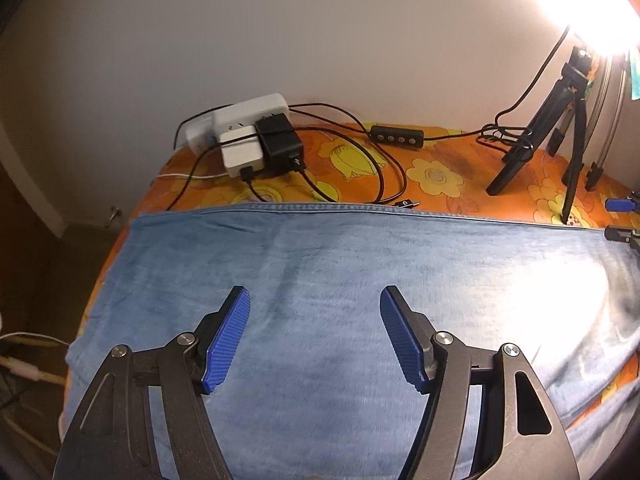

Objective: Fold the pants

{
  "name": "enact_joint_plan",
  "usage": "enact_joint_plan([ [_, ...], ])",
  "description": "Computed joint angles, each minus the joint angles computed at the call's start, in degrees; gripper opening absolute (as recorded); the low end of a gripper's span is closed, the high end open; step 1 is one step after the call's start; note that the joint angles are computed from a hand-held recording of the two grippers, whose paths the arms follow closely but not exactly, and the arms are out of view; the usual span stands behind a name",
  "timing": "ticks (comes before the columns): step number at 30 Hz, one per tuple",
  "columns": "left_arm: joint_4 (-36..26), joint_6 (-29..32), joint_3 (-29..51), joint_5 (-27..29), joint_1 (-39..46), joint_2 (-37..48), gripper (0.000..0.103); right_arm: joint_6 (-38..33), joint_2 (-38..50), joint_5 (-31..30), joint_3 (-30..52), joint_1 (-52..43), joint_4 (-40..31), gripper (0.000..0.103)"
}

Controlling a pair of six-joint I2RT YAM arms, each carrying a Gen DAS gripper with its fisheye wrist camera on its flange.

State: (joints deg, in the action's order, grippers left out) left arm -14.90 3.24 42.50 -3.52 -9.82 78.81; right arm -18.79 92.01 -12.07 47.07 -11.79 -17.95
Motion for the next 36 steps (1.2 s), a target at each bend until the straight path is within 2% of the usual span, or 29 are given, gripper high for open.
enact_joint_plan([
  [10,2.8,0.3,0.7,-1.3,-1.0,3.8,0.067,-5.0,4.9,-1.2,0.8,-1.4,-0.2,0.084],
  [15,3.2,-0.3,1.3,-0.7,-0.5,4.8,0.067,-4.7,3.6,0.1,-2.1,0.5,2.3,0.076],
  [17,2.7,-0.7,2.2,0.5,0.1,5.6,0.067,-4.4,2.0,-0.1,-3.8,1.4,3.3,0.06],
  [18,2.7,-1.0,2.5,0.5,0.3,5.8,0.067,-4.1,0.5,0.3,-5.2,2.0,3.9,0.056],
  [20,2.7,-1.7,3.2,0.8,0.8,6.3,0.067,-3.4,-1.6,1.7,-7.1,3.8,4.7,0.037],
  [21,2.6,-2.1,3.6,1.3,1.1,6.6,0.068,-3.2,-2.2,2.3,-7.4,4.4,4.6,0.032],
  [22,2.4,-2.7,4.1,2.0,1.5,7.0,0.068,-2.8,-3.5,3.6,-8.2,5.3,4.4,0.018],
  [23,1.7,-3.6,5.2,3.2,2.2,7.7,0.068,-2.1,-4.3,5.9,-8.8,6.4,4.7,0.01],
  [27,-0.3,-6.4,8.5,7.6,4.4,10.4,0.068,-0.4,-10.3,6.3,-10.5,7.3,1.8,0.007],
  [32,-2.5,-9.6,12.5,12.7,7.1,14.0,0.068,1.8,-24.2,5.4,-13.3,9.8,-5.5,0.006],
  [36,-3.9,-12.3,15.3,16.2,9.2,16.3,0.068,4.8,-31.7,9.8,-15.0,16.5,-9.9,0.006],
])
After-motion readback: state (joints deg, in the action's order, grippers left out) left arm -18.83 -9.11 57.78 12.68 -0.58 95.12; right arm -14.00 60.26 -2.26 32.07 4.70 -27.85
